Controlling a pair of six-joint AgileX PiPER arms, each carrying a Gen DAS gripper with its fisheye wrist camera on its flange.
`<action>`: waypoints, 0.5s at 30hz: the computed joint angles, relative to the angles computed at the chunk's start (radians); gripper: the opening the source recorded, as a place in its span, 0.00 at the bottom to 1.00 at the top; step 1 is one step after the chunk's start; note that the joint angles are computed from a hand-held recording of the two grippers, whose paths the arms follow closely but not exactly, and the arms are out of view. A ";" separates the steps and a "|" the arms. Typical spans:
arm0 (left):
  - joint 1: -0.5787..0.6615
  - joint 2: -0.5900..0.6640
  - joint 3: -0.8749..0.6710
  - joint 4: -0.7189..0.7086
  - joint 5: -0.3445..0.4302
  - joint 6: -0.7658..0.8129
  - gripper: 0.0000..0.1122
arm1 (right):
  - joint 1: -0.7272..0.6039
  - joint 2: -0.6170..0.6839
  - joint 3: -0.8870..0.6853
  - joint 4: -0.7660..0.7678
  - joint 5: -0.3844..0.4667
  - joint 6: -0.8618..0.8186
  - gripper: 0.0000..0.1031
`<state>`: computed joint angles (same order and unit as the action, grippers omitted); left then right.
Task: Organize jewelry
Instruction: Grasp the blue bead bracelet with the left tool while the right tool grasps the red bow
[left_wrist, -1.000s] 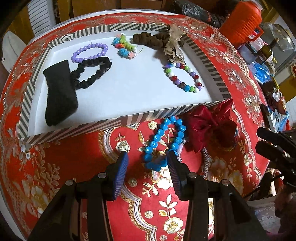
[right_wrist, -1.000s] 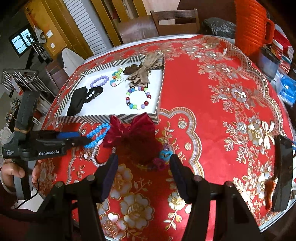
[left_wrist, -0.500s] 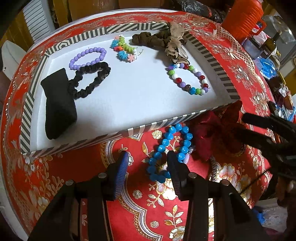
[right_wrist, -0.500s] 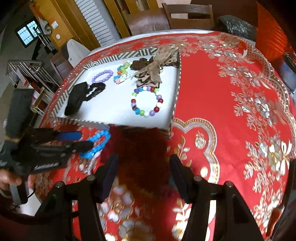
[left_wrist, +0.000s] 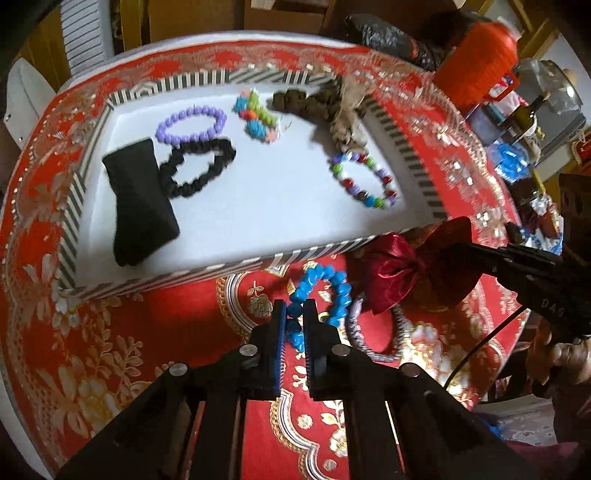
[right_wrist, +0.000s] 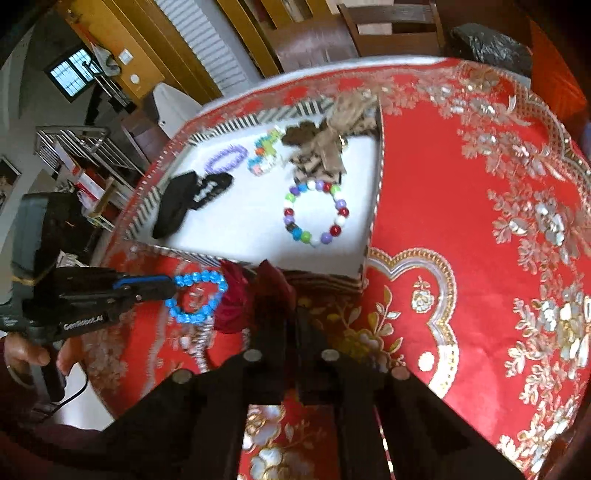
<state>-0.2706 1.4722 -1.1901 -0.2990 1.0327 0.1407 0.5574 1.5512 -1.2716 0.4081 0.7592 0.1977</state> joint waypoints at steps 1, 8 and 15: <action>0.004 -0.007 -0.006 0.003 0.007 0.002 0.00 | -0.003 -0.013 -0.001 0.000 0.004 0.002 0.03; 0.005 -0.041 -0.103 0.004 0.077 0.005 0.00 | -0.026 -0.096 -0.048 -0.005 0.043 0.027 0.03; 0.018 -0.020 -0.231 0.018 0.119 -0.001 0.00 | -0.053 -0.113 -0.115 -0.038 0.060 0.053 0.03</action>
